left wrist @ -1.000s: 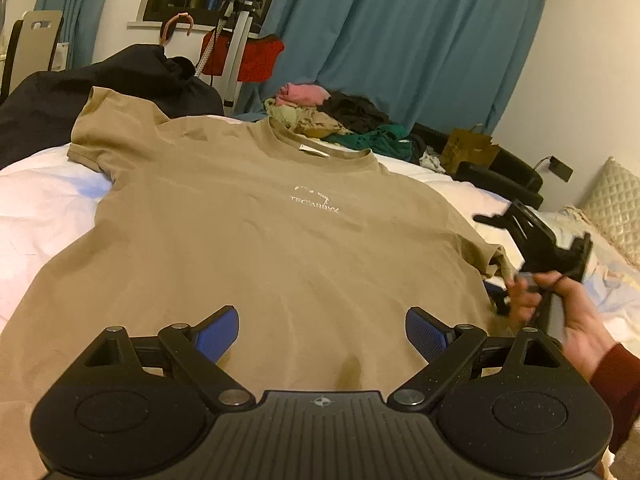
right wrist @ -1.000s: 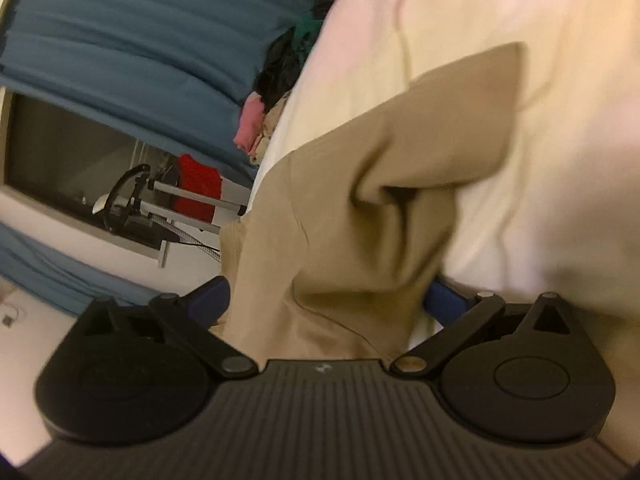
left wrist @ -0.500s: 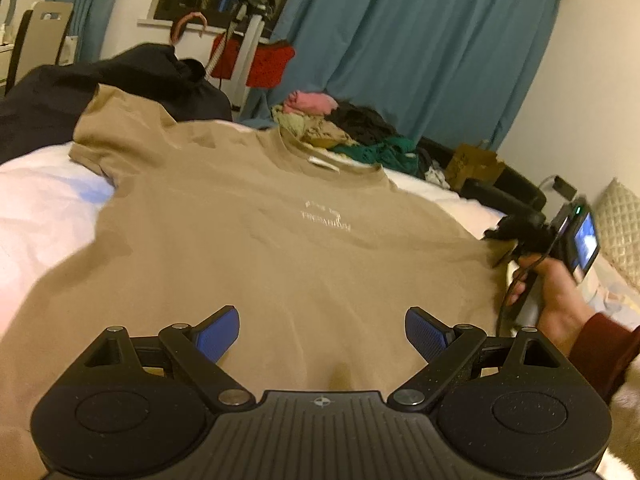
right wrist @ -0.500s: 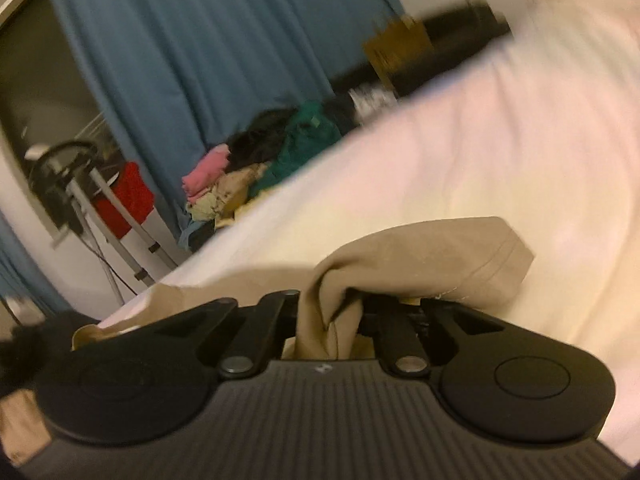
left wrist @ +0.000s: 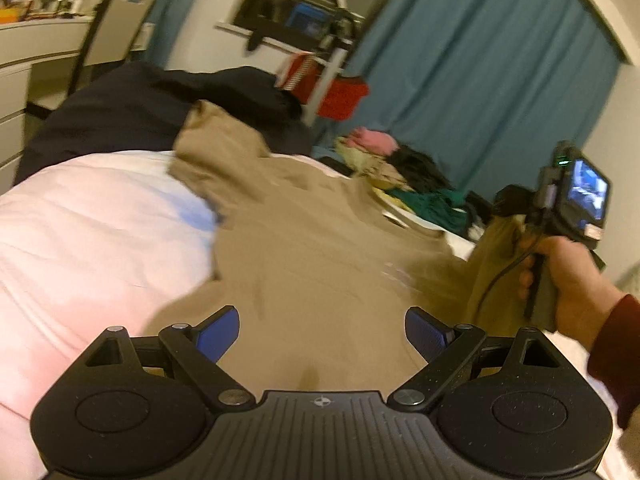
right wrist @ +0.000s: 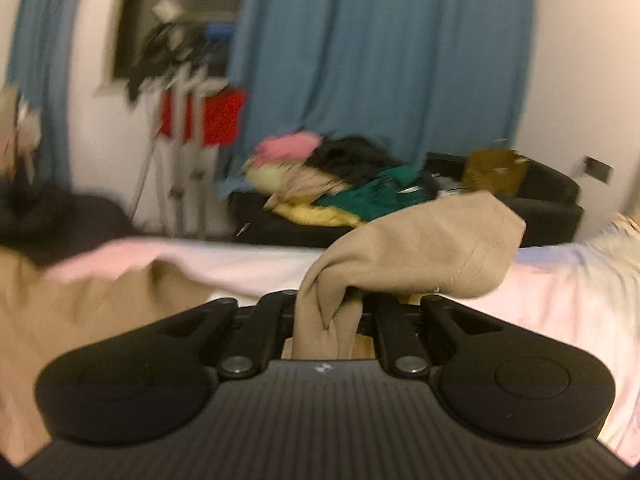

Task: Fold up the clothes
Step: 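Fold the grasped shirt side over toward the shirt center with the right tool, then release, then grasp the opposite shirt side with the left tool and fold it over the center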

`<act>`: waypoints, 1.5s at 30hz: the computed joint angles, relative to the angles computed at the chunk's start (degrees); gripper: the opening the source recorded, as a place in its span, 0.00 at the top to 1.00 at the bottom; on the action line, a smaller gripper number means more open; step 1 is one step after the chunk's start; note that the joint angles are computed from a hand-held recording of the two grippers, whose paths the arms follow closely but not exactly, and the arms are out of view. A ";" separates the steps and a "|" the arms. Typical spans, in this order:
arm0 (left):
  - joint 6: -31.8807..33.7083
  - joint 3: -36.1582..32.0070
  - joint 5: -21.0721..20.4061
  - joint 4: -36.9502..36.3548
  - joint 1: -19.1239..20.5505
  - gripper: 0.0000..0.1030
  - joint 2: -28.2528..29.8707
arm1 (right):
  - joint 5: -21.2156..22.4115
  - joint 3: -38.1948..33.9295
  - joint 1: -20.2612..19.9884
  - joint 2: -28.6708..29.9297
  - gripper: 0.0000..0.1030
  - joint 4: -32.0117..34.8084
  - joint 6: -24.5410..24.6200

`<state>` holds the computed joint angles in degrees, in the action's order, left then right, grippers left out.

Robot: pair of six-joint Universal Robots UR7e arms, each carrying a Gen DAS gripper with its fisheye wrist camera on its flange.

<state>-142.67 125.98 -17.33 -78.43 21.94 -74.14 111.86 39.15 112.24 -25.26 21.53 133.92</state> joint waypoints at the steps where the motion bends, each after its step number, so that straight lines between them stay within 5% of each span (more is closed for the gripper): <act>1: -1.49 0.05 -0.60 1.41 0.18 0.11 -0.53 | 0.87 -2.05 0.38 2.36 0.89 1.30 -0.46; 6: 3.34 2.56 -1.45 -4.53 2.36 0.11 -2.32 | 3.08 -17.70 1.61 14.89 0.88 11.17 -0.73; 7: 4.65 2.97 -1.41 -6.11 2.86 0.11 -2.38 | 2.28 -21.09 1.42 16.68 0.81 14.61 1.09; 9: 7.44 3.78 -1.25 -9.51 3.83 0.11 -2.43 | 0.17 -25.96 0.93 19.28 0.44 19.68 4.44; 10: 9.03 4.19 -1.09 -11.48 4.24 0.11 -2.43 | -1.51 -24.79 0.54 18.52 0.12 19.70 5.95; 11: 10.28 4.36 -0.95 -12.83 4.56 0.11 -2.28 | -3.33 -21.23 0.20 16.40 0.00 18.24 6.68; 15: 13.98 4.20 -0.45 -15.95 5.19 0.11 -1.04 | -9.16 -8.92 -0.52 7.88 0.00 14.96 8.02; 23: 15.70 0.94 -0.52 -13.66 3.05 0.11 3.98 | -16.69 27.76 -3.73 -20.99 0.00 5.55 13.91; 30: 32.14 0.28 -2.38 -29.42 0.87 0.11 10.58 | -18.76 48.23 -9.75 -41.23 0.00 6.70 17.36; 38: 48.88 -3.44 -6.75 -42.33 0.21 0.15 18.64 | -23.35 56.66 -16.04 -52.57 0.00 2.76 18.95; 45: 74.38 -6.38 -11.82 -73.98 0.33 0.24 28.34 | -27.20 57.60 -20.11 -57.43 0.00 -2.58 19.90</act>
<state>-68.30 119.59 -29.15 -152.41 22.27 -45.79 84.65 96.75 92.13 -82.69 18.95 153.82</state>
